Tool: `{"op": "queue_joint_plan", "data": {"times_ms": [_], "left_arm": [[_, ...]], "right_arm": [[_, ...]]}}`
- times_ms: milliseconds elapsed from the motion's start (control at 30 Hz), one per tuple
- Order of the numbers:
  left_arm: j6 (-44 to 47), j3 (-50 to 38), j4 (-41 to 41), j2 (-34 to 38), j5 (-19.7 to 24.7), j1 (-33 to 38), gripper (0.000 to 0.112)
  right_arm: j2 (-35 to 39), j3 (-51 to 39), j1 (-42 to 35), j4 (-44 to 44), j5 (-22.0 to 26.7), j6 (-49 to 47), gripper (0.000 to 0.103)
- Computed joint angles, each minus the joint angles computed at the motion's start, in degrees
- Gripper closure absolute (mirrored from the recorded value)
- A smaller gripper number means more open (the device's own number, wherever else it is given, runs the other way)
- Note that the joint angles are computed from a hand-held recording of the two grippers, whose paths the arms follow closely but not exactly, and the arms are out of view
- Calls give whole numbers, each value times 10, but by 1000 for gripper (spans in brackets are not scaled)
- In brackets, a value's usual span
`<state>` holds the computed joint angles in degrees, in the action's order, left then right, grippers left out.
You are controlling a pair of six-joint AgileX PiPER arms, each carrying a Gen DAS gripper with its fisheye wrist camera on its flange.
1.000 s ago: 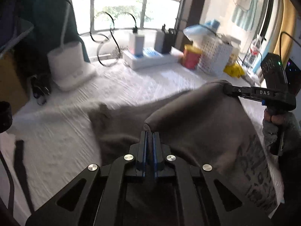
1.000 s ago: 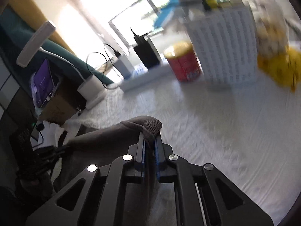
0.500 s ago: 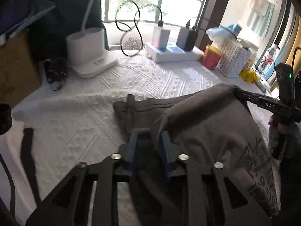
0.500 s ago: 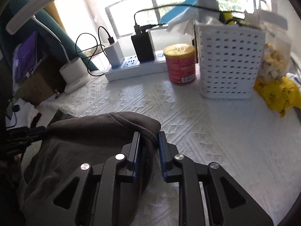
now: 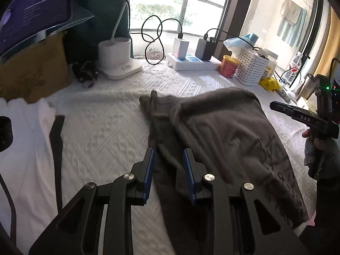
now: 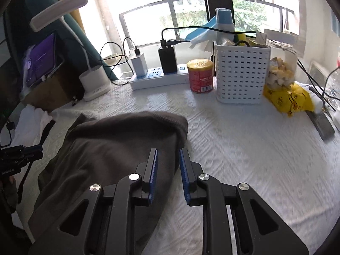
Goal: Fold small clothes
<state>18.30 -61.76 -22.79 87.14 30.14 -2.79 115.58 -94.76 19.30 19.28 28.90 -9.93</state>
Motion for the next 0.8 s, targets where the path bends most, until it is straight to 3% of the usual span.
{"op": "queue_joint_plan", "data": {"times_ms": [167,267,300,433,600,700,800], "left_arm": [[-33,60,35,-51,-25,-24,85],[7,99,-2,-86,-38,-31,85],[24,117,-19,-102,-46,-34,85],[109,170,-120,-146,-53,-34,68],[226,226,-249,-179,-33,-39,68],[251,245,-275,-181,-15,-42,68],[223,253,-245,-175,-17,-54,68]], "right_arm": [[-56,83,16,-8,-26,13,78],[-90,132,29,-19,-42,29,55],[-99,145,33,-21,-46,33,54],[-137,199,49,-43,-56,60,54],[-178,267,64,-56,-75,88,54],[-200,309,69,-44,-90,86,54],[-217,344,72,-10,-106,62,54]]}}
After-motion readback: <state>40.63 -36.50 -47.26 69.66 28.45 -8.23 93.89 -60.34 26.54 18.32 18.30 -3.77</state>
